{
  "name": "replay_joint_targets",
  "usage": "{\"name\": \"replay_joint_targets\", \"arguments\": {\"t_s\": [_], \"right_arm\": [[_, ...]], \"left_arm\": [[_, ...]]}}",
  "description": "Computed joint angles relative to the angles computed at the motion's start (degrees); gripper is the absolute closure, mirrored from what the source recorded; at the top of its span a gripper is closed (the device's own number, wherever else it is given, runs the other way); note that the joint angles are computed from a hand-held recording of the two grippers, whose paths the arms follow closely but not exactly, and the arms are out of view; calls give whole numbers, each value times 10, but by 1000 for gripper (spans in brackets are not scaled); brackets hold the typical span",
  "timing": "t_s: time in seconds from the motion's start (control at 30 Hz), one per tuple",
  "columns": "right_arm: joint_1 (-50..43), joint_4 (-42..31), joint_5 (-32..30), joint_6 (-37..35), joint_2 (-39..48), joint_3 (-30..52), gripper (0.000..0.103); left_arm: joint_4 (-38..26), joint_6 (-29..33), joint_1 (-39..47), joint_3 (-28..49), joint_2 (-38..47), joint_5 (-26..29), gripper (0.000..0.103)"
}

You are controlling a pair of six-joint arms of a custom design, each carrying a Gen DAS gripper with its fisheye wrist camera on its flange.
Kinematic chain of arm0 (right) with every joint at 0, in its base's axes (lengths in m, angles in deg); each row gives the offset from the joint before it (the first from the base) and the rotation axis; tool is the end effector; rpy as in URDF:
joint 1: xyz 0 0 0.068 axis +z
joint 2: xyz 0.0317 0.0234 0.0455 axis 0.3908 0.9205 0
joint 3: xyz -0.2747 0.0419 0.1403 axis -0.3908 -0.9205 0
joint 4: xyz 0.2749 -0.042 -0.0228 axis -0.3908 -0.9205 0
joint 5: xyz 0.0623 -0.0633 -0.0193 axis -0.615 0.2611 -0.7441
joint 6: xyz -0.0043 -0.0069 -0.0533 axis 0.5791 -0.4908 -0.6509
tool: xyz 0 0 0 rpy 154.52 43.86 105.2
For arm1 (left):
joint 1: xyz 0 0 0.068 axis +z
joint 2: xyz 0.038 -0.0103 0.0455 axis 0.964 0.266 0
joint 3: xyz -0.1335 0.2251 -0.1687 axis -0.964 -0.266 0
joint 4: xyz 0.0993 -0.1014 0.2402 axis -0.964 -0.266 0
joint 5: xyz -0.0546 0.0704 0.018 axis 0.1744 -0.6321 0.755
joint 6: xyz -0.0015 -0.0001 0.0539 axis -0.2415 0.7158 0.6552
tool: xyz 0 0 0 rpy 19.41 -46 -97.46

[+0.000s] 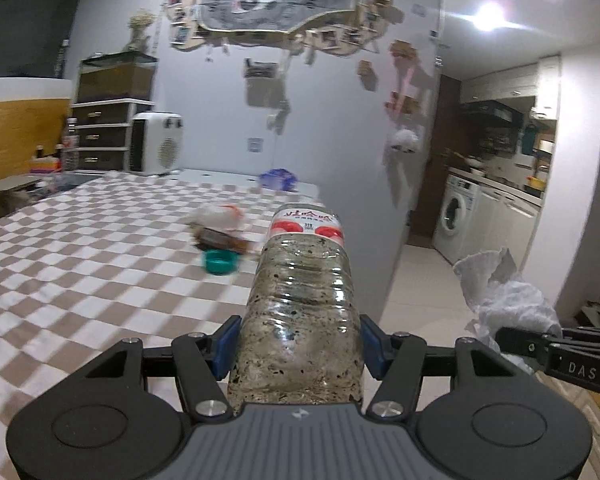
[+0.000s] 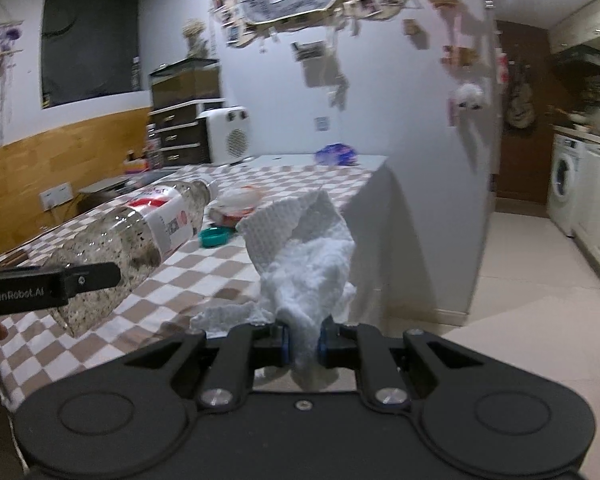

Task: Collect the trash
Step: 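Carry the bottle in the left tool and tissues in the right tool over the bin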

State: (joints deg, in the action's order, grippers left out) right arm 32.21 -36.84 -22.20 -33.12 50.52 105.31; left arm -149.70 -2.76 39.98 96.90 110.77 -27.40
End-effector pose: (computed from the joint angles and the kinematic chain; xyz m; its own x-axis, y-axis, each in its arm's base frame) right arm 0.2269 0.0425 0.5732 -0.4135 -0.0244 -0.9102 -0.2843 0.9531 0.1036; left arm 0.1950 -0.1163 0.5686 -0.3873 -0.0814 -0.9184 0.0801 0.9894 -0.1215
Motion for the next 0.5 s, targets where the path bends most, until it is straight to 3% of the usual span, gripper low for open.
{"name": "replay_joint_targets", "arguments": {"t_s": [0.2, 0.5], "right_arm": [[-110, -7, -54, -20, -38, -33, 89], [-280, -7, -146, -59, -67, -76, 89]], "left_arm": [[11, -17, -78, 15, 33, -29, 42], [29, -27, -146, 52, 112, -24, 42]]}}
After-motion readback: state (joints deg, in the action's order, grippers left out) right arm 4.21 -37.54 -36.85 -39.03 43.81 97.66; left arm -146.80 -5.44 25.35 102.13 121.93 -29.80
